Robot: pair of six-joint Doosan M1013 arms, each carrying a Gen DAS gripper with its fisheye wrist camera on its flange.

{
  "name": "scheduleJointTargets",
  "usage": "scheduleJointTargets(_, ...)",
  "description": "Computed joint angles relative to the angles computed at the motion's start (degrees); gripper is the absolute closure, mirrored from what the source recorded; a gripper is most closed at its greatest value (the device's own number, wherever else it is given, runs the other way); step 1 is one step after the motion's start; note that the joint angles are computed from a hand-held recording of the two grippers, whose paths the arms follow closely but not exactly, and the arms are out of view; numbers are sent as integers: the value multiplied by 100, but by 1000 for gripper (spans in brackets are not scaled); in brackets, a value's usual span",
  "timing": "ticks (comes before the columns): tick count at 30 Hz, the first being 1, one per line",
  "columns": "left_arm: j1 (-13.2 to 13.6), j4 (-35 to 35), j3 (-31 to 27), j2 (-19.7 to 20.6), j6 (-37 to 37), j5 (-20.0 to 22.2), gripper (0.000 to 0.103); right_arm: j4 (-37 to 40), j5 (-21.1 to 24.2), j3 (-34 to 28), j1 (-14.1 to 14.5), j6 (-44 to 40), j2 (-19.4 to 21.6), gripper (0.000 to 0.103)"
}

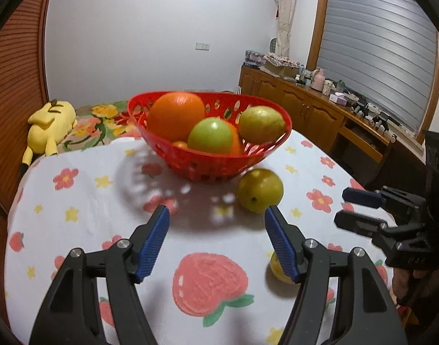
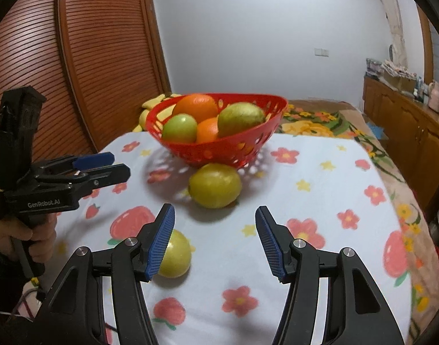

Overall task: Organize fruits
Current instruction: 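Move the right tool around a round yellow-green pear while the left tool surrounds a large yellow pear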

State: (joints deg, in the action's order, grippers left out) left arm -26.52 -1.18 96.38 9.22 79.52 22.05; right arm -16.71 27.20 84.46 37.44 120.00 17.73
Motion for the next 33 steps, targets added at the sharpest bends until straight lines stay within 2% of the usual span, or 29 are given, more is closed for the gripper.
scheduleJointTargets(3,14,-52,30,9,-6,-13,34,444,48,-14,9,-357,59,43)
scheduleJointTargets(5,21,-78,54,5,-11,-12,34,429,99,-31,39,-343,93,43)
scheduleJointTargets(11,67,-143,128,-20,2,-42,34,1163,143,-81,43,-1001,174,43)
scheduleJointTargets(19,111,8,165,-22,-259,-7,34,1733,328,-205,64,-1560,312,43)
scheduleJointTargets(28,141,46,142,-1,-329,44,34,1947,687,-363,60,-1756,455,46)
scheduleJointTargets(33,148,-43,95,50,-279,96,34,1955,775,-398,61,-1810,505,51)
